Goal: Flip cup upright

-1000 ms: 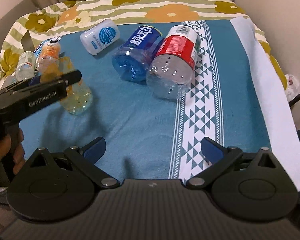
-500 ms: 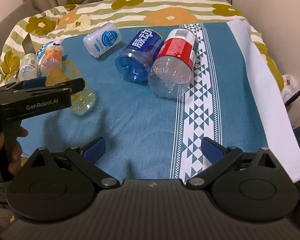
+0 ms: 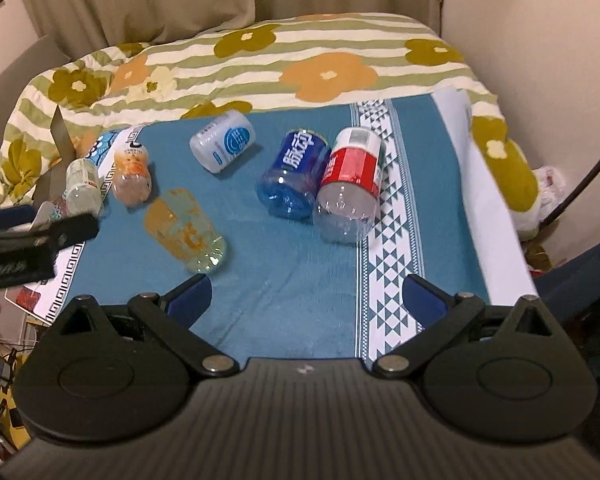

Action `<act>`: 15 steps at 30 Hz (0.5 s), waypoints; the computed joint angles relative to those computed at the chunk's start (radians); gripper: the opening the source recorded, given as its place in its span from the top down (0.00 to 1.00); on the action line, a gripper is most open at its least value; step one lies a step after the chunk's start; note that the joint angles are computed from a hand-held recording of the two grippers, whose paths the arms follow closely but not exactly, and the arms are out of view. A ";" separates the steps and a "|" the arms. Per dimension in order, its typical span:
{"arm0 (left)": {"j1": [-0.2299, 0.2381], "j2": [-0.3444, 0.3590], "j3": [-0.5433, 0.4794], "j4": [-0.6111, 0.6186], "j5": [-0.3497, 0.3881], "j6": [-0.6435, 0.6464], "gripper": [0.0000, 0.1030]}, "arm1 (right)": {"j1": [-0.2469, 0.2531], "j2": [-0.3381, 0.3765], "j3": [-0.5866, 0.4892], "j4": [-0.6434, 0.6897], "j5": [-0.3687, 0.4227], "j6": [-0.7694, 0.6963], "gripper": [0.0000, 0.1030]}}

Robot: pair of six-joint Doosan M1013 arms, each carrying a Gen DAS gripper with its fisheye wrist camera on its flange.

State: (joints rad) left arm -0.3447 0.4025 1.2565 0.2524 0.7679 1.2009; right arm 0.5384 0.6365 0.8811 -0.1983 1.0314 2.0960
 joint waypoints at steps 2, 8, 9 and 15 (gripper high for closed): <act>0.005 -0.012 0.003 -0.016 0.032 0.021 0.00 | 0.009 0.002 -0.019 -0.019 0.028 0.016 0.00; 0.014 -0.042 0.036 -0.017 0.074 0.008 0.00 | 0.033 -0.006 -0.015 -0.068 0.040 0.065 0.00; 0.015 -0.047 0.045 -0.013 0.071 -0.001 0.00 | 0.036 -0.008 -0.011 -0.075 0.039 0.073 0.00; 0.016 -0.069 0.082 0.031 0.046 -0.036 0.00 | 0.053 -0.013 0.007 -0.104 0.048 0.099 0.00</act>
State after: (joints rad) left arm -0.3287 0.3333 1.3387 0.2838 0.8142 1.1648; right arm 0.5917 0.6238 0.8884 -0.3023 1.0793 2.1950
